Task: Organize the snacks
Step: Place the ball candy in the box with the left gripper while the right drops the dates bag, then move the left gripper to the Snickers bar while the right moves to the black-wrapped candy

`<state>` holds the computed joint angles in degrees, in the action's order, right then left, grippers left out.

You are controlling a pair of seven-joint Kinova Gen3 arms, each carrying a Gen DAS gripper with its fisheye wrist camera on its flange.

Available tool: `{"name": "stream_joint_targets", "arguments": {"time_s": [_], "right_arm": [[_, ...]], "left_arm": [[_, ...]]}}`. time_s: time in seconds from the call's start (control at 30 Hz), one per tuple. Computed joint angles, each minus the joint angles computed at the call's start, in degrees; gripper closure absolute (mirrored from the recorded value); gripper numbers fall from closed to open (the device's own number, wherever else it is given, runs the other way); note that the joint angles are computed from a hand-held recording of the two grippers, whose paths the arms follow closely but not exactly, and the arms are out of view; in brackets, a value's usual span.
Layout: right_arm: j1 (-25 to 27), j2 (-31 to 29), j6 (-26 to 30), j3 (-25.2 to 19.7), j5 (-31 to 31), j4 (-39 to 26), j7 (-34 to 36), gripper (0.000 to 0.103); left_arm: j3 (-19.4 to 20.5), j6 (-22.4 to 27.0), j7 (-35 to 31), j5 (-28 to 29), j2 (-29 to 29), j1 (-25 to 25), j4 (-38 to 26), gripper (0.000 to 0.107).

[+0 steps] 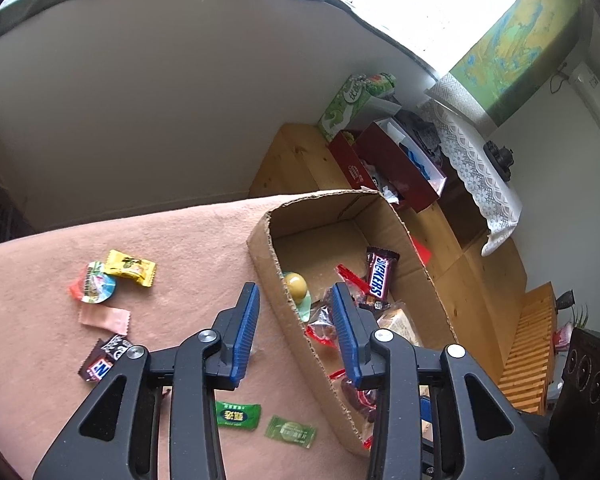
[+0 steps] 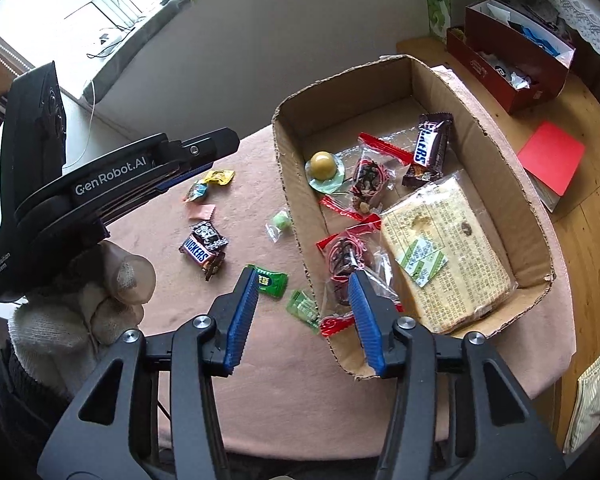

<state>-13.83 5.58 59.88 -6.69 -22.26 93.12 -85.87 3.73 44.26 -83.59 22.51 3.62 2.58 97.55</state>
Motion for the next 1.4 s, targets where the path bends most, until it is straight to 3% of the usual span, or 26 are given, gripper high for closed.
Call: {"name": "stream_joint_targets", "arguments": {"time_s": [0.33,0.57,0.8,1.03,1.4], "right_arm": [[-2.34,0.1,-0.98,-1.64,-2.12,-0.25,3.21,0.054],[-2.97,4.18,1.51,-2.32,-3.91,-4.06,3.97,0.054],[-4.3,11.6,6.13,-3.72,-3.19,-12.72,5.27,0.054],[-5.52,21.32,13.39,-5.28,-3.64,-23.3,5.15,0.054],[-9.97,31.8,20.15,-5.32,0.17,-34.37,2.95,0.062]], "left_arm": [[-3.88,2.02,-0.35,0.5,-6.52,-3.57,6.44,0.072],[-6.88,3.3,0.09,1.79,-9.5,-6.39,12.32,0.072],[-7.66,3.4,0.8,4.25,-10.08,-7.34,15.81,0.072],[-6.45,0.42,1.13,6.53,-7.82,-6.82,17.07,0.072],[-4.02,-2.39,9.45,-0.33,-4.23,-5.59,16.01,0.072]]}}
